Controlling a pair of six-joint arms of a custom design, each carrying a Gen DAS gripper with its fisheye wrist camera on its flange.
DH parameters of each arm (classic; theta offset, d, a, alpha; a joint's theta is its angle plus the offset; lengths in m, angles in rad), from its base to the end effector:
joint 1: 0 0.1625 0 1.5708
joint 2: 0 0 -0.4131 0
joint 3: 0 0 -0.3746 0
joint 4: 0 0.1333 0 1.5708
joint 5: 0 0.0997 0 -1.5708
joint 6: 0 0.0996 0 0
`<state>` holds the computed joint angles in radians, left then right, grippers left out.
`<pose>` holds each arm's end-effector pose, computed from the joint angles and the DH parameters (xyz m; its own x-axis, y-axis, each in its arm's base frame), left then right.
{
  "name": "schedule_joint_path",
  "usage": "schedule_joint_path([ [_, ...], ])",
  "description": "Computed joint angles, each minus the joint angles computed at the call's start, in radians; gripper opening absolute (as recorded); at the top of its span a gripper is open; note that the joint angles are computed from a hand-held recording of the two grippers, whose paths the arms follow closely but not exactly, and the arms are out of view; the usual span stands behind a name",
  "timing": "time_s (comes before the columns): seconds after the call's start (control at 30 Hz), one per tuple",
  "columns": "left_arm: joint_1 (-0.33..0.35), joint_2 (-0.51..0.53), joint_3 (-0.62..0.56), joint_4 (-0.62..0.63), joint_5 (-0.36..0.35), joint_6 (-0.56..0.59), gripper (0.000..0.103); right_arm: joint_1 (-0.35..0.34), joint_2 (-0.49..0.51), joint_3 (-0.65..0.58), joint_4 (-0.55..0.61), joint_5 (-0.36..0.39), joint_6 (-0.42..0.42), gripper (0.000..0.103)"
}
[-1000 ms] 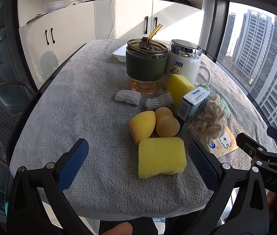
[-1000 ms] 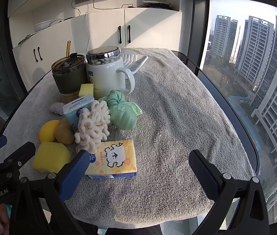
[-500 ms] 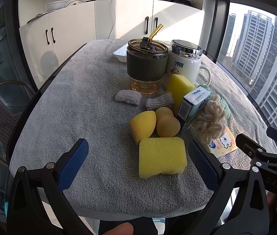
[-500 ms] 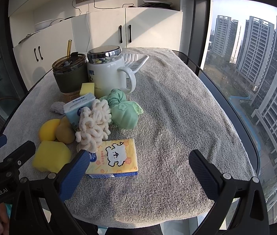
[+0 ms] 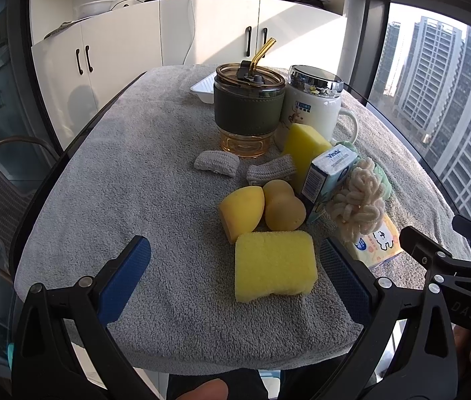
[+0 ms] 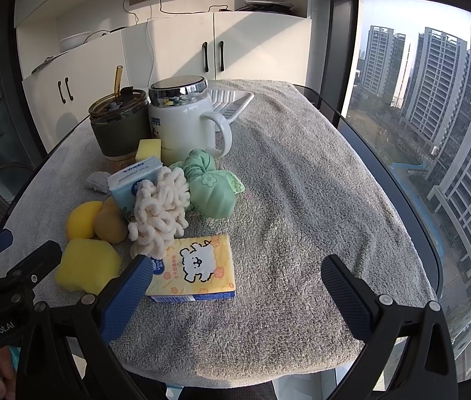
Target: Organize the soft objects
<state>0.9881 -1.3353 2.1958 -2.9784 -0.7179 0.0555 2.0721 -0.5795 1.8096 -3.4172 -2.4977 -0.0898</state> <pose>-0.0791 -0.4986 0.2761 -0.7376 0.0743 -0.6711 0.5117 0.7101 -0.4837 0.3290 -0.4888 0.0445 -0.7104 0.0523 0.7018 -0.4577 0.7232 -0.5172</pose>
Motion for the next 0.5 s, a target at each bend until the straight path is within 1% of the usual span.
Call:
schedule_joint_path([
  [0.5,0.000,-0.001,0.002,-0.002,0.000,-0.001,0.103,0.000,-0.002,-0.002,0.007,0.000,0.003,0.103],
])
